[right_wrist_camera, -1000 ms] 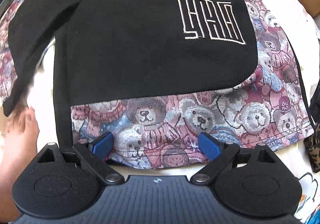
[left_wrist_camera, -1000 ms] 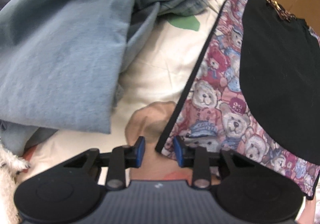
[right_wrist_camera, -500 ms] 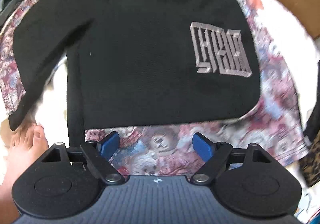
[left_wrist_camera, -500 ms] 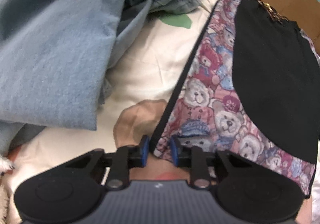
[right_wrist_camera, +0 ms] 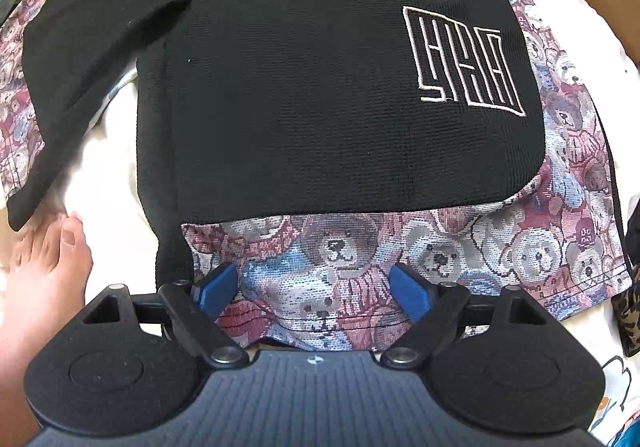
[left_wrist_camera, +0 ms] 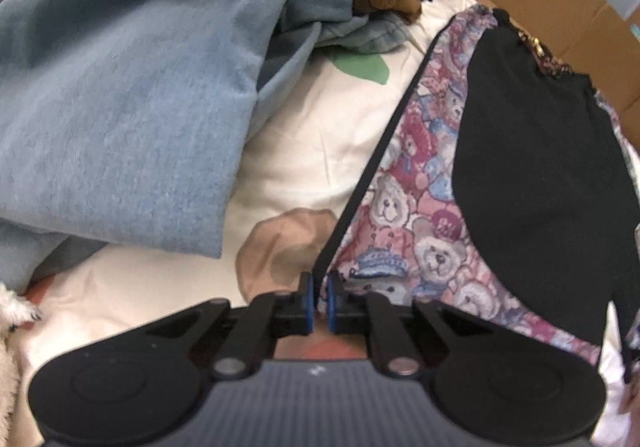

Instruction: Fold clothes

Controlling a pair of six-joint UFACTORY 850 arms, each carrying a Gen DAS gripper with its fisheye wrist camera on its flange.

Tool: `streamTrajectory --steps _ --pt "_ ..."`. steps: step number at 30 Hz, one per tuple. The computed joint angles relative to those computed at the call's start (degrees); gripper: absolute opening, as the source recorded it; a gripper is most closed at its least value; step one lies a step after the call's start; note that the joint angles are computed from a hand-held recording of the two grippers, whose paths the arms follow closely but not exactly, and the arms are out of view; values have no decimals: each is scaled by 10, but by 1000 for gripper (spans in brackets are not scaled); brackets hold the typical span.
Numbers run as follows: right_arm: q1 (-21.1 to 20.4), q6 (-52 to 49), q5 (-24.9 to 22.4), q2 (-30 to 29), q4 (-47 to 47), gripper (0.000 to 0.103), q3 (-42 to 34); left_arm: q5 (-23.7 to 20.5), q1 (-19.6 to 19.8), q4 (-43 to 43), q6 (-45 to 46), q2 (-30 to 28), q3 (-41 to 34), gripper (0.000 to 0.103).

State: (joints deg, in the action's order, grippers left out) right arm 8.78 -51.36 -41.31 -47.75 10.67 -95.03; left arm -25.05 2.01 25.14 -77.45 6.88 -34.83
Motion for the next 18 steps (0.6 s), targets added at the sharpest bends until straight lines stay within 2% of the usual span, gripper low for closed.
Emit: streamTrajectory --steps 4,8,11,17,18 --pt "0 0 -1 -4 -1 88 -7 16 9 -16 19 -15 1 12" --pt "-1 1 -7 -9 -2 88 -17 3 7 -9 38 -27 -3 23" --pt "-3 -5 3 -3 2 89 -4 8 8 -10 55 -32 -1 29" --pt "6 5 15 5 0 90 12 21 8 7 75 -39 1 31" --pt "6 7 14 5 -2 90 11 24 11 -5 87 -37 2 28"
